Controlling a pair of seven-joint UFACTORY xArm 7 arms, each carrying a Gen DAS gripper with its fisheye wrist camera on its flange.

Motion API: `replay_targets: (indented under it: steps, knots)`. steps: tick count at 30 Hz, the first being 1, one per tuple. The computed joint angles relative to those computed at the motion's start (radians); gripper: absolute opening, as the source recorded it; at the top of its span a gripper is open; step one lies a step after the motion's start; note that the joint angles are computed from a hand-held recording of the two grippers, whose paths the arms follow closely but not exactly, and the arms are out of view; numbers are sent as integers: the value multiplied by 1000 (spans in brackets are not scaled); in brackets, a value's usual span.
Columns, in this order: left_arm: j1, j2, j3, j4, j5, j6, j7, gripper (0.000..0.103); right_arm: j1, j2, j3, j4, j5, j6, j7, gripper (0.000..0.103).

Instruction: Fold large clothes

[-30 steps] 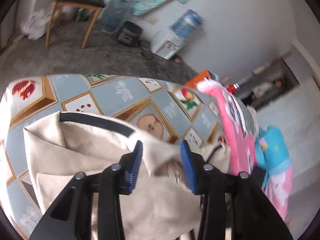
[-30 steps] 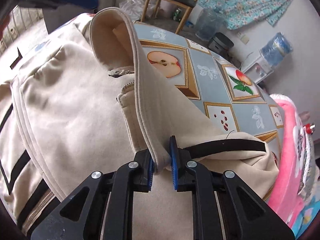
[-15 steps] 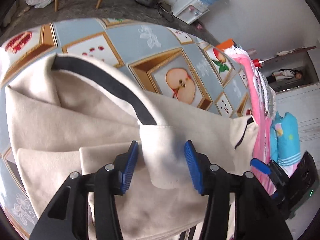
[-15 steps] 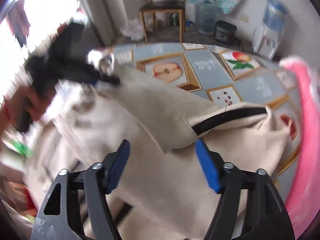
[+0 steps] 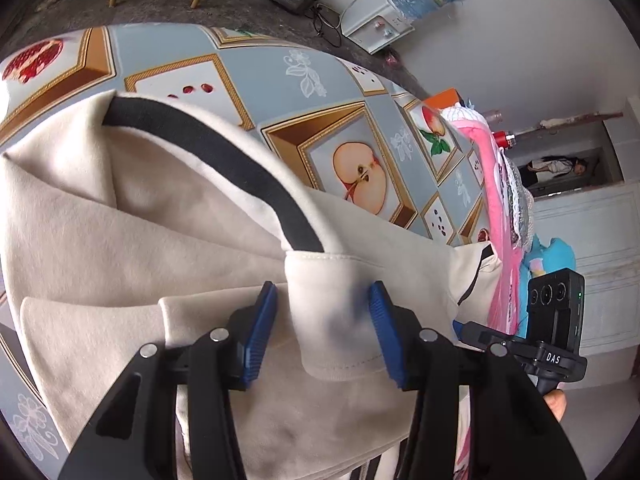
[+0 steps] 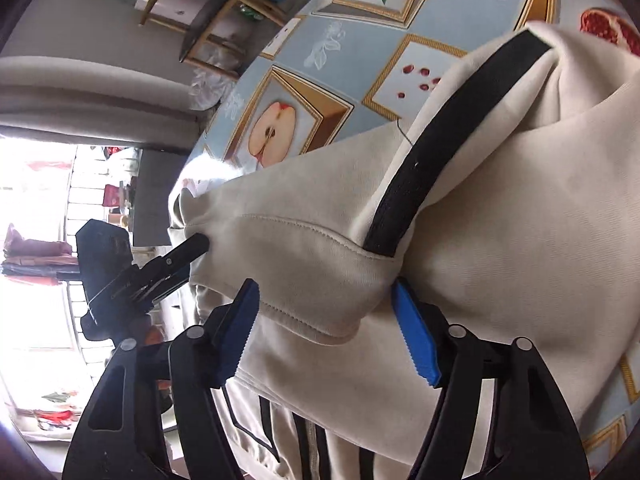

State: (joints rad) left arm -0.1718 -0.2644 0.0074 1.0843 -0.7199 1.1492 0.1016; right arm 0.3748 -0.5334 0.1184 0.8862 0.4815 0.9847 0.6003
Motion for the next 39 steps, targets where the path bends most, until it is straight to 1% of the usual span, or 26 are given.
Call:
replay_targets:
  steps: [1,3,5,8,19,25,29,31,34,35,36,37,39]
  knots:
    - [0,1,2,1,-2,2,7,47,-1,3,-2,-2,2,-5,0,64]
    - [1,5,2,3,-3,2,8,47,1,6,-5,-11,24,-17,14,59]
    - [2,10,4,6,-7,5,11,47,1,9,-15,-25,40,-33,6,57]
    - [4,14,2,11,-5,7,17,47,0,13,-20,-22,42,-27,2,54]
    - [5,22,-5,30,8,37,17,47,-6,-24,-48,-67,98,-28,-13,52]
    - [9,30,0,28,-18,39,11,47,-9,-23,-48,-71,115,-33,-10,52]
    - [13,27,1,25,-27,50,7,47,3,-21,-58,-78,154,-36,-23,52]
    - [14,24,1,25,-27,52,5,47,3,-18,-53,-77,155,-40,-26,50]
    - [13,17,-5,14,-26,28,-1,46,-3,-23,-39,-87,141,-54,-13,43]
    - [11,14,-5,8,-33,20,1,37,-3,-27,-39,-90,139,-56,-11,36]
    - [9,13,-6,5,-35,16,-2,32,-1,-31,-42,-95,142,-58,-10,30]
    - [7,10,-7,1,-36,10,-7,31,1,-38,-44,-102,148,-63,-10,29]
    - [3,12,-7,4,-39,6,-8,23,8,-42,-50,-99,152,-71,-30,17]
